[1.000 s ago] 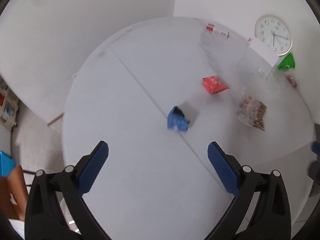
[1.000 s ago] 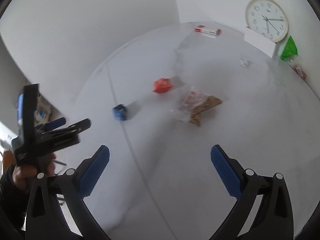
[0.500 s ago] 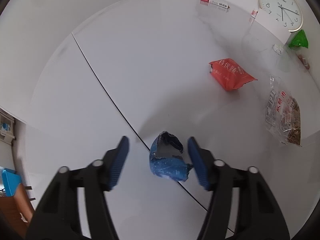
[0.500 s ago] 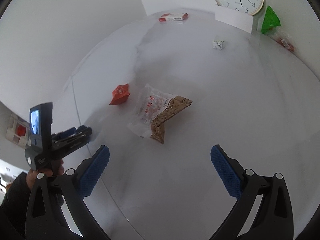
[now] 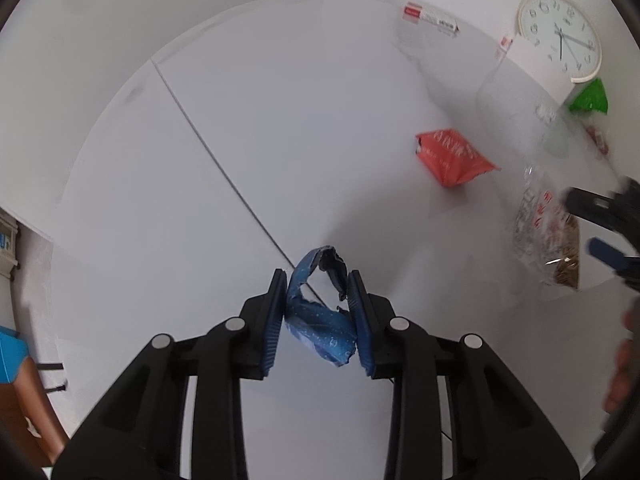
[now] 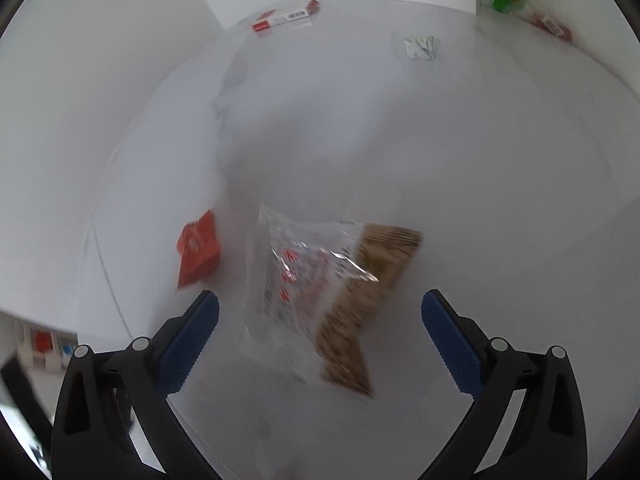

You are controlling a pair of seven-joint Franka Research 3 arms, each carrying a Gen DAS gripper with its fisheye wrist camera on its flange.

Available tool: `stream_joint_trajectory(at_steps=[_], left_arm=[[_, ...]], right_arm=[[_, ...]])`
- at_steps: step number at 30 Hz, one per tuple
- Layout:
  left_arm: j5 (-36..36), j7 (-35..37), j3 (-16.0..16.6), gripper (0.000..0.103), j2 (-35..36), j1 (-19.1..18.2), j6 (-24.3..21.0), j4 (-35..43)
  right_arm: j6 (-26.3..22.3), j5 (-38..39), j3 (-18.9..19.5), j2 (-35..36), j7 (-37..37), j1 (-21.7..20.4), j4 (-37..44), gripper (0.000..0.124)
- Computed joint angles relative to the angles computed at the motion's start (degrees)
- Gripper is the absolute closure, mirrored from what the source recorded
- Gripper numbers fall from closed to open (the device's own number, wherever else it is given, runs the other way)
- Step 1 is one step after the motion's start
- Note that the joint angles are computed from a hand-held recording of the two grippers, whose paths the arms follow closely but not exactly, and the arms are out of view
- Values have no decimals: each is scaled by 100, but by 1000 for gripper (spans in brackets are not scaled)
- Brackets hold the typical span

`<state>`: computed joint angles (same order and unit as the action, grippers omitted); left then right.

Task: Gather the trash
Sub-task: 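Grasp the crumpled blue wrapper with the left tool while the right tool grasps the clear snack bag, then carry the wrapper and snack bag to the wastebasket and open both tools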

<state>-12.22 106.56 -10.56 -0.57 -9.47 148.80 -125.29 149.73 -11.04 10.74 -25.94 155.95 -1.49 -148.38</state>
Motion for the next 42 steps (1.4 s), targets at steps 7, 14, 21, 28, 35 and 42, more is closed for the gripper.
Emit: stream_joint_trajectory(at_steps=[7, 14, 21, 28, 35, 42], left_arm=[[-106, -48, 154, 72, -355, 75, -19, -175], [-99, -231, 400, 72, -764, 187, -20, -503], [-30, -358, 665, 72, -1240, 323, -39, -852], [11, -183, 1156, 72, -2217, 523, -272, -1514], [577, -113, 1591, 72, -3427, 1082, -812, -2272], [1039, -64, 2008, 72, -4155, 1750, -1272, -2722]], right_arm=[[-913, -925, 282, 968, 800, -70, 949, 23], [-1204, -1417, -48, 1213, 782, 399, 1074, 43], [-746, -1292, -309, 766, 306, 664, 580, 64], [-646, -876, -6, -237, -507, 891, 260, 64], [-305, 293, 302, -675, -1571, 1739, 373, 63], [119, 1256, 635, 360, -2604, 2768, 1195, 62]])
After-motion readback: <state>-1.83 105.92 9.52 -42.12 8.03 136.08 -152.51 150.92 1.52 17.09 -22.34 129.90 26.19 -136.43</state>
